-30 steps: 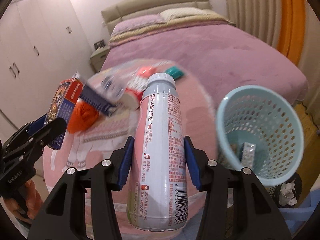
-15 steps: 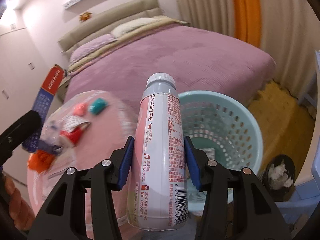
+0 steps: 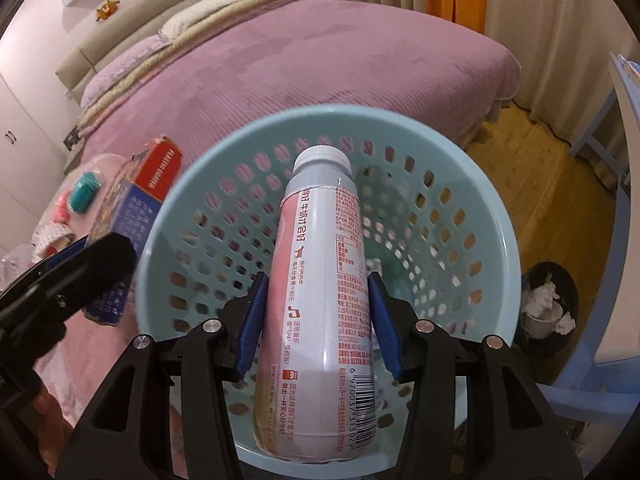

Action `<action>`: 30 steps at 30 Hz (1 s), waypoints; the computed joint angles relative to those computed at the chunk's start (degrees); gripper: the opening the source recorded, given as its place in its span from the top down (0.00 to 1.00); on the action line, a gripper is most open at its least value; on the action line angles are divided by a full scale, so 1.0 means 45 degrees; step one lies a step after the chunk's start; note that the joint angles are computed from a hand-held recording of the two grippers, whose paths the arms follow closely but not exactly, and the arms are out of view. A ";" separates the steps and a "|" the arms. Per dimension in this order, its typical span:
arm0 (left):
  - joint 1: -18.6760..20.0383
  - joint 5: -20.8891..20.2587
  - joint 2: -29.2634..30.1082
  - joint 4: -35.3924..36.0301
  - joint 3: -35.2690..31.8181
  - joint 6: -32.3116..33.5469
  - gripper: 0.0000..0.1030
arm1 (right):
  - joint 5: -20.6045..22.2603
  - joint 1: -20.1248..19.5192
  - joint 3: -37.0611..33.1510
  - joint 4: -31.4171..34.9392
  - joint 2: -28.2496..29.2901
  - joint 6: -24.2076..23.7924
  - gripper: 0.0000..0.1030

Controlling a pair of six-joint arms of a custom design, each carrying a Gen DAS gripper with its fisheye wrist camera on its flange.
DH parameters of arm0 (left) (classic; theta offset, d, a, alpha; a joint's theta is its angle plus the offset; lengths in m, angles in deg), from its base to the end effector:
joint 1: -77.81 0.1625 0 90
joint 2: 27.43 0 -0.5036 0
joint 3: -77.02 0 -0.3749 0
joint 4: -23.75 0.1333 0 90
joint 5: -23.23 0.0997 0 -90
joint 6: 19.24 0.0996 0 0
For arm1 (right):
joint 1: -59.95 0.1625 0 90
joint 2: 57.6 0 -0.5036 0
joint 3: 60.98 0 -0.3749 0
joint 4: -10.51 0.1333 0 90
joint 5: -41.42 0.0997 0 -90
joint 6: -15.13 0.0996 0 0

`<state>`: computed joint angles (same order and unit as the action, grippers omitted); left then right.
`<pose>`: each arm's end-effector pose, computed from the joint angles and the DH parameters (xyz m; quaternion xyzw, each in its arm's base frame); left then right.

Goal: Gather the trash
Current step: 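Carry spray can and card box over the wastebasket and open both grippers, then grasp the small white carton with the right gripper while the left gripper grasps the orange bag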

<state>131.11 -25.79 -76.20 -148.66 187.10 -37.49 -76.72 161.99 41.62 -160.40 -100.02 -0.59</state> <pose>-0.2184 -0.6254 0.1781 0.0844 0.9193 -0.3109 0.2262 0.2268 -0.6495 0.1301 0.1864 -0.9368 0.1668 0.2446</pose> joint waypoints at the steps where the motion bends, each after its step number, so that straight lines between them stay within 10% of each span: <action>1: 0.0052 -0.0109 0.0041 0.0016 0.0016 -0.0003 0.42 | -0.0182 -0.0020 0.0056 -0.0083 0.0029 -0.0038 0.55; 30: -0.1883 0.0133 -0.1994 -0.2322 0.3017 0.0062 0.31 | 0.1106 0.0767 0.1557 -0.0852 -0.1305 -0.0627 0.55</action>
